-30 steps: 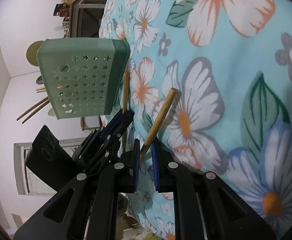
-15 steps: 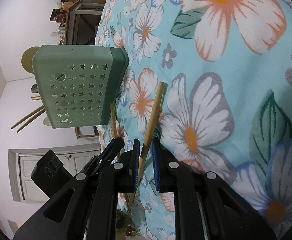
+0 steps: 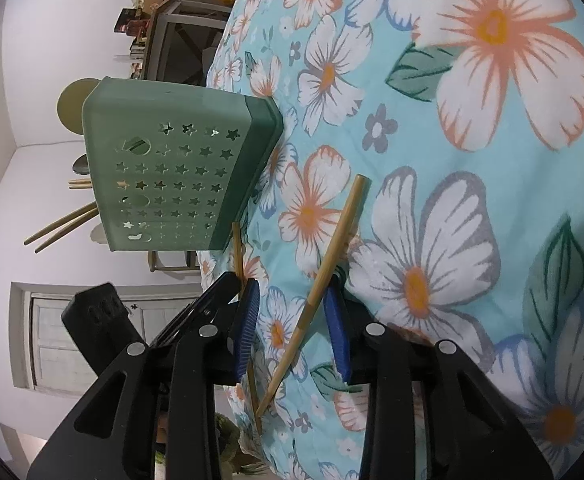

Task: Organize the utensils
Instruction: 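Lift the chopstick into the caddy and open the left tool while the right tool raises its chopstick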

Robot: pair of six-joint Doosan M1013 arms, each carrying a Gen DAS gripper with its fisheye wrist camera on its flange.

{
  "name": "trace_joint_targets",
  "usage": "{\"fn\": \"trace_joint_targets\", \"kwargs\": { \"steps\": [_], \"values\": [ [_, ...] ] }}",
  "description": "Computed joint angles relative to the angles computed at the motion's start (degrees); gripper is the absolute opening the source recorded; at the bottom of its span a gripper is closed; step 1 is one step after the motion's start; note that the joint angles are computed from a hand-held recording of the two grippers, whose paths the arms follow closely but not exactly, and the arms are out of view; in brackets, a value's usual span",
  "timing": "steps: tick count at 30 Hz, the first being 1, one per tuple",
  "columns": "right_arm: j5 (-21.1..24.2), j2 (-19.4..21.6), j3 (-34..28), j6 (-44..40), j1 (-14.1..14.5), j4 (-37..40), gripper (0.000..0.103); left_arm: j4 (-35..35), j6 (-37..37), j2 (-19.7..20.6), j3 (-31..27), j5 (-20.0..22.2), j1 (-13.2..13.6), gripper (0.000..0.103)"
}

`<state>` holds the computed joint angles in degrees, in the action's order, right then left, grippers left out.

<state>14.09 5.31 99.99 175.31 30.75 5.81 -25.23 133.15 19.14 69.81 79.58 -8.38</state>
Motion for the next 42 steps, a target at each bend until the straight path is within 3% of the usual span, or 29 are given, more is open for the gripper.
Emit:
{"fn": "trace_joint_targets", "kwargs": {
  "steps": [5, 9, 16, 19, 26, 32, 37, 42],
  "values": [
    [0.4, 0.2, -0.1, 4.4, 0.0, -4.7, 0.026, 1.9, -2.7, 1.4, -1.3, 0.9, -1.2, 0.013],
    [0.1, 0.2, 0.7, 6.1, -0.3, -5.0, 0.008, 2.1, -4.6, 2.0, -2.0, 1.1, -1.7, 0.014],
    [0.9, 0.4, 0.2, 11.2, 0.3, -12.0, 0.008, 4.7, -4.6, 0.4, 0.4, -3.5, -3.2, 0.013],
    [1.6, 0.4, -0.1, 9.7, 0.4, -11.6, 0.01, 6.0, -4.7, -0.9, 2.1, -6.7, -3.8, 0.005],
    [8.5, -0.7, -2.6, 10.8, 1.9, -21.2, 0.01, 4.2, -3.5, -3.2, 3.7, -9.4, -3.6, 0.004],
    [18.0, -1.0, -6.8, 10.0, 4.7, -31.9, 0.009, -2.3, -2.2, -4.4, 2.9, -8.7, -0.9, 0.004],
    [26.1, -0.1, -11.3, 7.9, 7.2, -39.5, 0.009, -13.8, 0.6, -5.6, 1.3, -8.1, 3.1, 0.004],
    [29.8, 0.6, -14.0, 6.7, 8.5, -43.3, 0.008, -25.5, 2.9, -7.0, 0.0, -11.2, 6.0, 0.004]
  ]
}}
